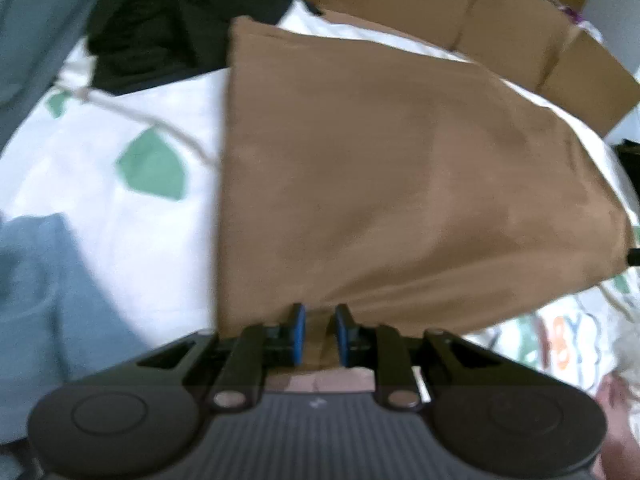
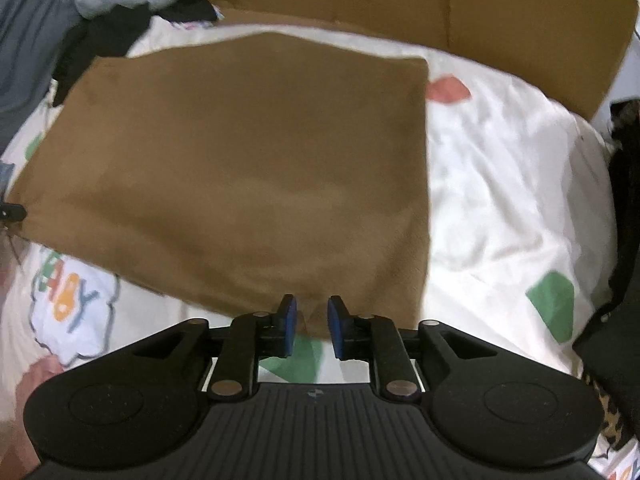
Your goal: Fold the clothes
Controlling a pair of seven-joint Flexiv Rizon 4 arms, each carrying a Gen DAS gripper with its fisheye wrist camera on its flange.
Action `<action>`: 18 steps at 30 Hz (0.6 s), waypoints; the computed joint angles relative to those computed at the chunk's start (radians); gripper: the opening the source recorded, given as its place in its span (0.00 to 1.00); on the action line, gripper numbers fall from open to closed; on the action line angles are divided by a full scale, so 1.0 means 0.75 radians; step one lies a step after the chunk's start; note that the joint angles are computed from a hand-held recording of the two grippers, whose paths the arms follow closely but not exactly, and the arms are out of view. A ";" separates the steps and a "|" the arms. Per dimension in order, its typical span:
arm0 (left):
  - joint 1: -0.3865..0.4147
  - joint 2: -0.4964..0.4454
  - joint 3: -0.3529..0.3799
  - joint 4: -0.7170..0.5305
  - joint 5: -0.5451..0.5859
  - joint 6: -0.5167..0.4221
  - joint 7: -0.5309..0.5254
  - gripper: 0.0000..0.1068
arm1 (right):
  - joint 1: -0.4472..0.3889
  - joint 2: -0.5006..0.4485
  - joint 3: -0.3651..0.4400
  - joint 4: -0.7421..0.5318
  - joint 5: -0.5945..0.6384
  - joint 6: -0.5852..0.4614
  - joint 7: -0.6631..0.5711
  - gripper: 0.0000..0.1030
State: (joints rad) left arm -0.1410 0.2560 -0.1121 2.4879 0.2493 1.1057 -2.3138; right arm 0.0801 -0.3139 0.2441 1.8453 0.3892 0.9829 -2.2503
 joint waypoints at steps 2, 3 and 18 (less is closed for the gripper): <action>0.000 0.041 0.001 0.010 0.003 -0.056 -0.006 0.18 | -0.001 0.003 0.016 -0.003 0.022 0.002 -0.023 0.28; 0.001 0.061 0.000 0.015 0.004 -0.084 -0.009 0.18 | 0.002 0.003 0.019 -0.002 0.028 0.007 -0.030 0.32; -0.019 -0.015 -0.108 -0.151 0.056 -0.004 -0.077 0.56 | 0.035 -0.026 0.032 0.099 -0.064 0.259 0.075 0.38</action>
